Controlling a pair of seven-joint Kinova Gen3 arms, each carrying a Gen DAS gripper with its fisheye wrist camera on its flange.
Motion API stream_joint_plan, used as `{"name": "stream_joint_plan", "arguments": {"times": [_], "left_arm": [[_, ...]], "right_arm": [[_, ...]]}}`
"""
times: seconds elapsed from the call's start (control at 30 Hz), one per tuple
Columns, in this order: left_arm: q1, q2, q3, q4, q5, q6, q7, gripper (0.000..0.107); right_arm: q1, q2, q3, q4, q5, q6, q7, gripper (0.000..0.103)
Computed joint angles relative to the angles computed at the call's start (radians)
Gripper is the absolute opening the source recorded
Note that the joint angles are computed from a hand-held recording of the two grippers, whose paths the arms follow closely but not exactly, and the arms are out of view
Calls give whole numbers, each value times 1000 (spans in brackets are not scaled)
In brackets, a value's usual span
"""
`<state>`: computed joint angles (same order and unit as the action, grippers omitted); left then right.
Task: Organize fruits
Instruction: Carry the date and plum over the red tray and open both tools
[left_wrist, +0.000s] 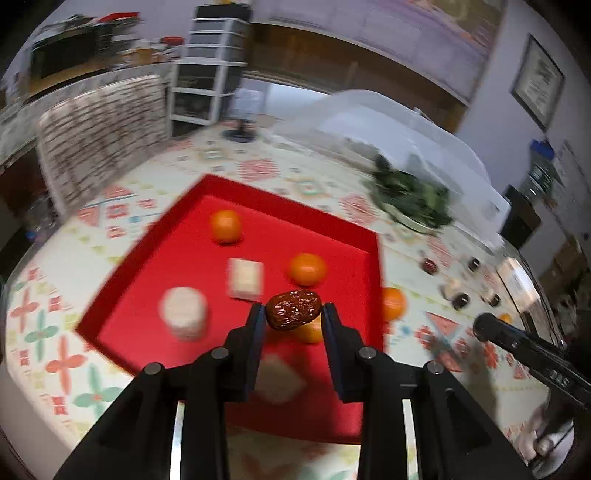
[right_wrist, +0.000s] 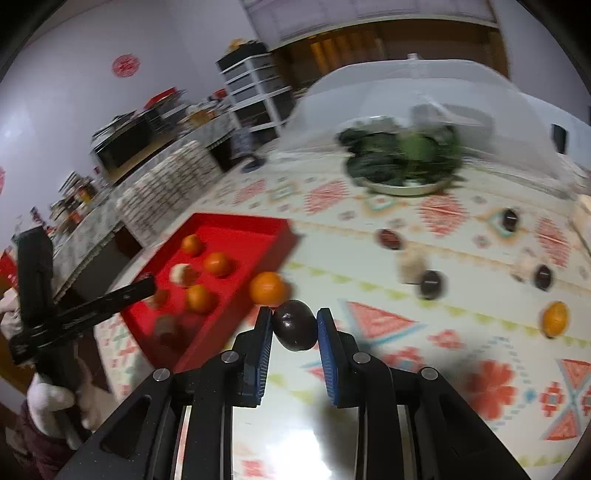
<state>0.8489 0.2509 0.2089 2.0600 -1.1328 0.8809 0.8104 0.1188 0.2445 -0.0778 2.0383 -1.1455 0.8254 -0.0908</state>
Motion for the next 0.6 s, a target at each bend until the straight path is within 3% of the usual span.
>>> {"name": "stream_joint_plan", "arguments": {"times": [0.4,0.53,0.6], "left_arm": [[-58,-55,4,156,-45,-56,182,31],[-68,-75,17,199,-94,-61,273,51],[-74,-82,27,210,-107,-56,297,55]], "right_arm": [[-191,13,-95,13,42,-110,-96,26],[-227,28,-120,12,60,-153,-119,27],[-240,31,-132,15,68,-175,-130,27]]}}
